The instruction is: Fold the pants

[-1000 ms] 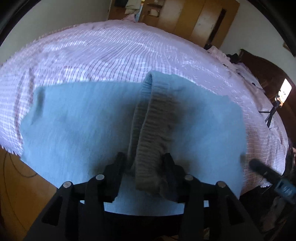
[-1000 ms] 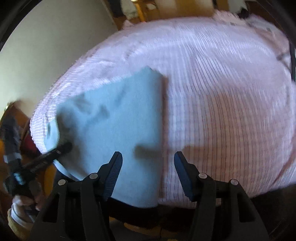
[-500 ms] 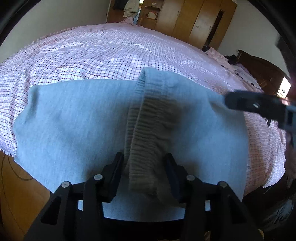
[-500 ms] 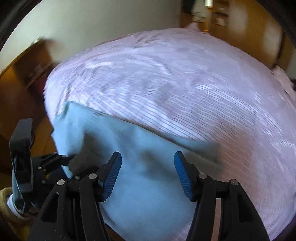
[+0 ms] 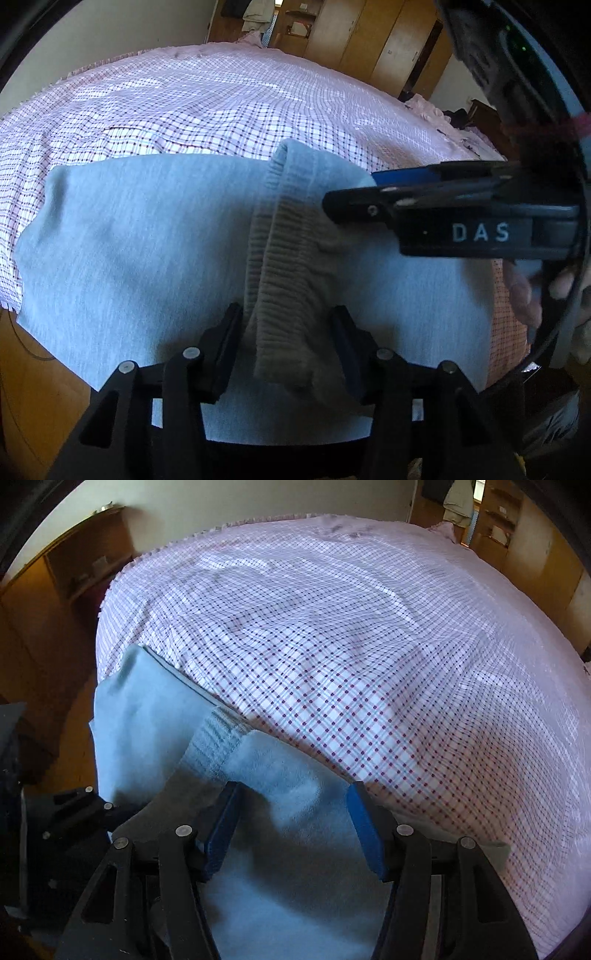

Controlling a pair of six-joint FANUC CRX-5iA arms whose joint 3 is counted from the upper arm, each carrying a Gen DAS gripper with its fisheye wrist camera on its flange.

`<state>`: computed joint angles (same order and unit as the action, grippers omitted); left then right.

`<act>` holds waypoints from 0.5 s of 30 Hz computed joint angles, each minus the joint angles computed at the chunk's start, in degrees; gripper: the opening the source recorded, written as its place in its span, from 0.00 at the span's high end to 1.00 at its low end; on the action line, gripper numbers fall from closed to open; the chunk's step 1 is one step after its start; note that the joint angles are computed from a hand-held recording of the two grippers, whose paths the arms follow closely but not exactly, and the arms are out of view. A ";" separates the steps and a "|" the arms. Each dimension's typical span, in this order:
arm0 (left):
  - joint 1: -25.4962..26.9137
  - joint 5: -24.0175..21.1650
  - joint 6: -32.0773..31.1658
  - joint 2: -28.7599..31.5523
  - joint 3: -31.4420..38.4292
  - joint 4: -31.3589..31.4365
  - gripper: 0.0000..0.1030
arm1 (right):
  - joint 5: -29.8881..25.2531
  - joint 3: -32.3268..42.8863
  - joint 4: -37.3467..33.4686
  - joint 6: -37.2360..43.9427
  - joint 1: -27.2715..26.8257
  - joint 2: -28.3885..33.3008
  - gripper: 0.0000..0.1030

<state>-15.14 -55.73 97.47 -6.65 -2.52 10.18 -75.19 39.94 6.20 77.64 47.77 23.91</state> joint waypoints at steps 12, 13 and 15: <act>-1.20 -3.22 -0.66 1.24 3.62 -2.50 0.72 | 9.74 -6.54 -3.24 -5.53 -1.28 -3.90 0.72; -1.14 -3.45 -0.97 1.05 3.74 -2.27 0.73 | 11.36 -8.31 -3.68 -6.27 -1.45 -5.23 0.84; -0.99 -3.47 -1.54 0.50 3.68 -1.63 0.73 | 14.39 -11.90 -2.05 -8.40 -1.15 -7.66 0.97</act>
